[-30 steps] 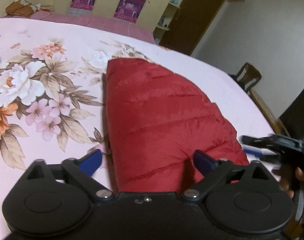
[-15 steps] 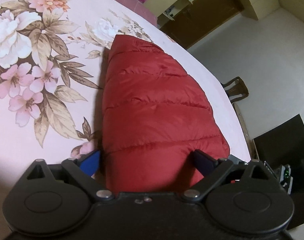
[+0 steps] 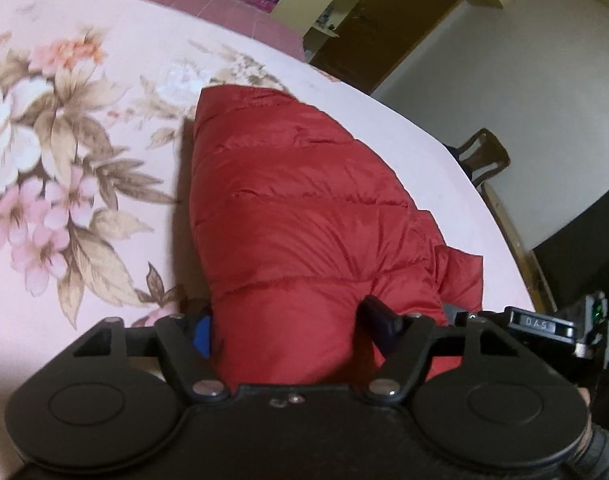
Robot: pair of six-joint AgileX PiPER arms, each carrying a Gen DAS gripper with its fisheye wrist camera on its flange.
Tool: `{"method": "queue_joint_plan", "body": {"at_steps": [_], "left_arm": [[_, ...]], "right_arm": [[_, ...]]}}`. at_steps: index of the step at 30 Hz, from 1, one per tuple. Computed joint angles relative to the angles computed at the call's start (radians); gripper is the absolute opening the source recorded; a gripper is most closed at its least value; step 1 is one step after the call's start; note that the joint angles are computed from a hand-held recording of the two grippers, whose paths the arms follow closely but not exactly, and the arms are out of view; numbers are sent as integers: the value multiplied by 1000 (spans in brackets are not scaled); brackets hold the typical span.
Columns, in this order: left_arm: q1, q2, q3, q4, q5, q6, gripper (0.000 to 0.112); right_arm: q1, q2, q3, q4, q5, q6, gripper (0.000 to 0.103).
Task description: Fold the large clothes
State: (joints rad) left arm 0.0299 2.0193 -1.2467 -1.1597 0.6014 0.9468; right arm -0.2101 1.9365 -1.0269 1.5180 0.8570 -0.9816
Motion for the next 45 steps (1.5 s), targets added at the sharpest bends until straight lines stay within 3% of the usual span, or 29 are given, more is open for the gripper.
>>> {"method": "queue_joint_plan", "body": {"at_steps": [6,12,20,30,38,42,45], "left_arm": [[-30,-59,3,106,-45,-74,66],[-21,-100,27,112,-48,-64,66],[13,-124,44,68,-25,-14,66],[60,-118,32,50,32,27,66],[138,-43,-37,-3,169,117,66],[212,0,-104,7,286,157,65],[301,41,-180,42,400,170,65]], "right_arm": [[26,-53,10,-8,-38,4,29],[43,-78,44,25,-52,-38,28],[22,-120,75,21,-37,-85,28],[50,-171,108,21,-85,-91,28],[142,-263,137,20,-237,-25,28],[241,-318,156,28,-375,38,28],[381,-352,157,41,-532,114,28]]}}
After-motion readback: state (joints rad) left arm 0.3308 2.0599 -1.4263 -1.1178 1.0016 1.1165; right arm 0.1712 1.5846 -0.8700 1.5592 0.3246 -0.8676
